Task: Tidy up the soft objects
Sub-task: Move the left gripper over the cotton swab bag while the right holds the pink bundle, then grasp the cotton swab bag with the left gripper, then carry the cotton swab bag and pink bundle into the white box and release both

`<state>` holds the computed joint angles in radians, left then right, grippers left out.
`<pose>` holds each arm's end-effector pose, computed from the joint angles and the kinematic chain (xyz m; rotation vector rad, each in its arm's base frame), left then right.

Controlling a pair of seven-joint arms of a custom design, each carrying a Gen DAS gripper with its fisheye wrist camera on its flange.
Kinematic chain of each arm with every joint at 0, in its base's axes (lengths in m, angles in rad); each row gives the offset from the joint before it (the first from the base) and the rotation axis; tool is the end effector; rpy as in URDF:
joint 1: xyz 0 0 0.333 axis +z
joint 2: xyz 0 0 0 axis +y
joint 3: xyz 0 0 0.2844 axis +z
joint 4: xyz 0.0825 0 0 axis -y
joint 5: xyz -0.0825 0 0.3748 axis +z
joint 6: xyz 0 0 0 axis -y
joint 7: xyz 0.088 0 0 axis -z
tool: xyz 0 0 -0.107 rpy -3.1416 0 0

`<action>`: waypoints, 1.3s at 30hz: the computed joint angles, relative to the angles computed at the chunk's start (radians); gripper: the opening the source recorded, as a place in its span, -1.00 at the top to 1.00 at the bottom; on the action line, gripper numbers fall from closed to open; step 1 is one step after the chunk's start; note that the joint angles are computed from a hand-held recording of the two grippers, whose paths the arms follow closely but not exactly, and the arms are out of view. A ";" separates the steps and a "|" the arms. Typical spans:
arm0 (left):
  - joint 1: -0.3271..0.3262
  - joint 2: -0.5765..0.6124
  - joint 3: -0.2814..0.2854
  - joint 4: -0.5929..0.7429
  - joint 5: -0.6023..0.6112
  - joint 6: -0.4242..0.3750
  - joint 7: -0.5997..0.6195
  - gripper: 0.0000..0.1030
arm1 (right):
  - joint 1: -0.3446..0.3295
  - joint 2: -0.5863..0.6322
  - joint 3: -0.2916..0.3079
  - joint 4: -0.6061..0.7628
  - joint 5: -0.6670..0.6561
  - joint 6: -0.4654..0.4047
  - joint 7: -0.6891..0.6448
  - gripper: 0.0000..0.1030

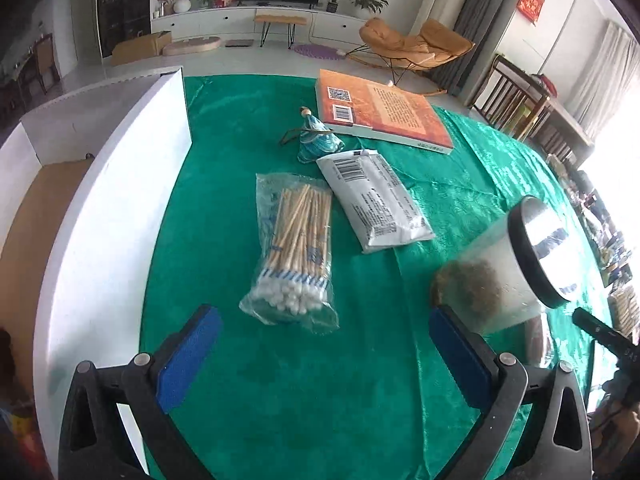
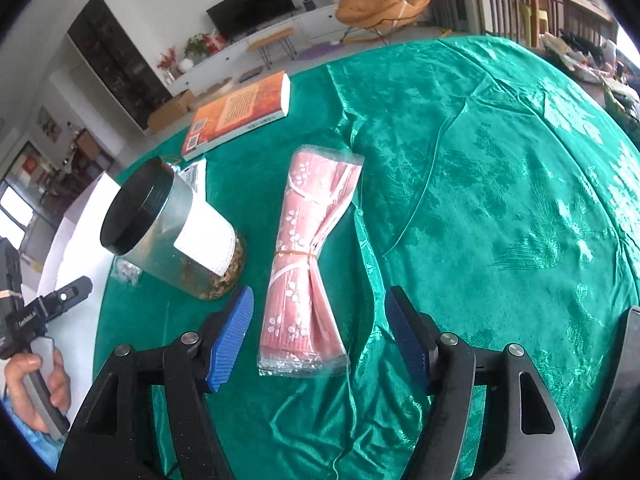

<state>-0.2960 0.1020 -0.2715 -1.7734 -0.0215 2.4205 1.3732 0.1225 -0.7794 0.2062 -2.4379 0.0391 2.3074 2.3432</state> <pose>0.5289 -0.3299 0.5302 -1.6456 2.3493 -0.7684 0.3527 0.1394 0.6036 -1.3224 2.1577 -0.3488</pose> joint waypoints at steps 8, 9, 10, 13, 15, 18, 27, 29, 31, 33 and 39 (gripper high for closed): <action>-0.035 0.242 0.006 0.299 0.151 -0.173 0.031 -0.99 | 0.001 0.173 -0.033 0.099 0.001 -0.008 -0.047 -0.39; -0.042 0.265 0.006 0.328 0.162 -0.185 0.036 -0.99 | 0.011 0.194 -0.043 0.104 0.011 -0.001 -0.063 -0.38; -0.055 0.287 0.011 0.357 0.186 -0.201 0.032 -0.99 | 0.024 0.214 -0.049 0.109 0.021 0.007 -0.080 -0.38; -0.094 0.342 0.039 0.427 0.267 -0.246 -0.021 -0.99 | 0.032 0.262 -0.031 0.139 -0.018 -0.006 -0.115 -0.07; -0.082 0.350 0.034 0.427 0.251 -0.245 -0.023 -0.56 | 0.033 0.283 -0.024 0.161 -0.042 -0.049 -0.108 0.38; -0.036 0.315 0.010 0.371 0.164 -0.208 0.005 0.40 | 0.024 0.243 -0.024 0.140 -0.061 -0.046 -0.057 0.39; 0.130 -0.087 -0.021 0.027 -0.385 -0.081 0.323 0.40 | 0.003 0.155 0.022 0.272 -0.116 -0.080 -0.021 0.39; 0.136 -0.216 0.036 -0.066 -0.465 -0.090 0.398 0.40 | 0.026 0.205 0.046 0.366 -0.114 -0.080 -0.031 0.39; 0.142 -0.326 0.102 -0.144 -0.484 -0.107 0.431 0.40 | 0.064 0.278 0.073 0.461 -0.104 -0.059 -0.038 0.39; 0.158 -0.424 0.155 -0.224 -0.434 -0.108 0.427 0.40 | 0.112 0.376 0.101 0.563 -0.093 -0.013 -0.040 0.39; 0.268 -0.599 0.197 -0.406 -0.113 -0.075 0.299 -0.61 | 0.290 0.772 0.169 0.937 -0.070 0.126 -0.065 0.23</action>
<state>-0.0282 -0.4970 -0.0745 -2.1790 -0.1342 2.3451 1.6718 0.4126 -0.0074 0.3753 -1.5013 -0.0308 2.4339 2.2783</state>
